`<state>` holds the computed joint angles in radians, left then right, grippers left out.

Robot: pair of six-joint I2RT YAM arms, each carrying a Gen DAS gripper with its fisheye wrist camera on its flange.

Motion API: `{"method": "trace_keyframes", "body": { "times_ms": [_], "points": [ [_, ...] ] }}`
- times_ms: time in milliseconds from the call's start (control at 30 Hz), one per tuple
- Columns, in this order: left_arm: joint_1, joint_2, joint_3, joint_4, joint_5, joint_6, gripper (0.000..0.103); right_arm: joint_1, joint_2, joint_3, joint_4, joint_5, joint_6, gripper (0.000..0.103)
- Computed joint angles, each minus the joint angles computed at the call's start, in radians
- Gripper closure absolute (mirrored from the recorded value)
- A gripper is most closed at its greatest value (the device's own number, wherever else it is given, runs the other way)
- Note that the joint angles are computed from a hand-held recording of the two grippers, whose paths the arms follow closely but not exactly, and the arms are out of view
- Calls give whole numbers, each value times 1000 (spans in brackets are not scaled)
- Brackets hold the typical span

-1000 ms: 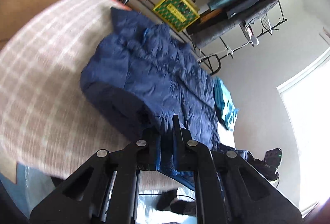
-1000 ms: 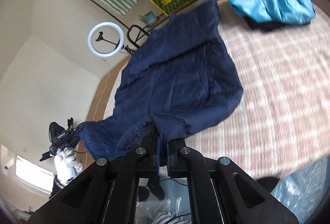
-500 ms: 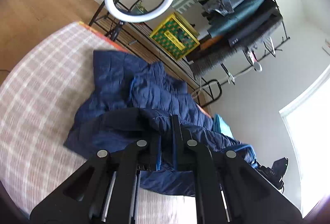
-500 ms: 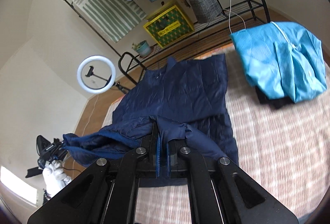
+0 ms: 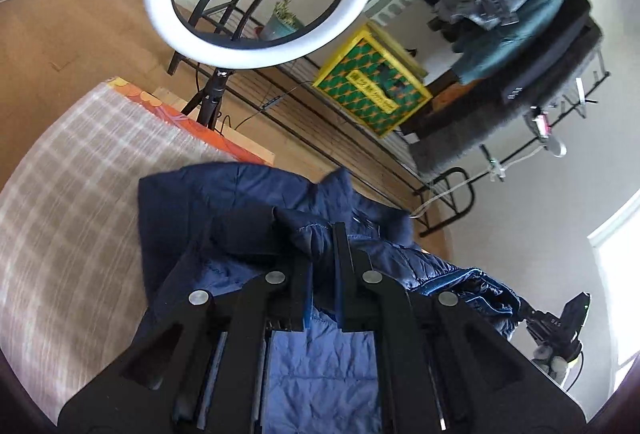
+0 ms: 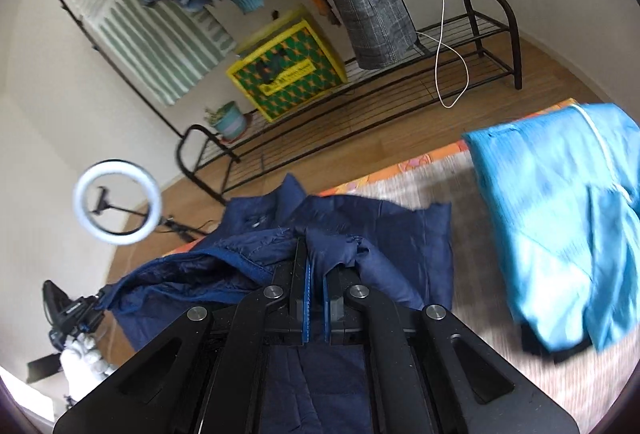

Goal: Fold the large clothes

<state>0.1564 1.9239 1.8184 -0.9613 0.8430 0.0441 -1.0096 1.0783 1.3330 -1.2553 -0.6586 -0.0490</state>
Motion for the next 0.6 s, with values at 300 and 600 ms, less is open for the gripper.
{"method": "trace_keyframes", "body": {
  "times_ms": [300, 600],
  "points": [
    [-134, 248, 125, 166, -147, -132, 97, 188, 217, -152, 403, 177, 162, 100],
    [-170, 349, 221, 184, -209, -161, 97, 206, 341, -182, 548, 194, 167, 100]
  ]
}}
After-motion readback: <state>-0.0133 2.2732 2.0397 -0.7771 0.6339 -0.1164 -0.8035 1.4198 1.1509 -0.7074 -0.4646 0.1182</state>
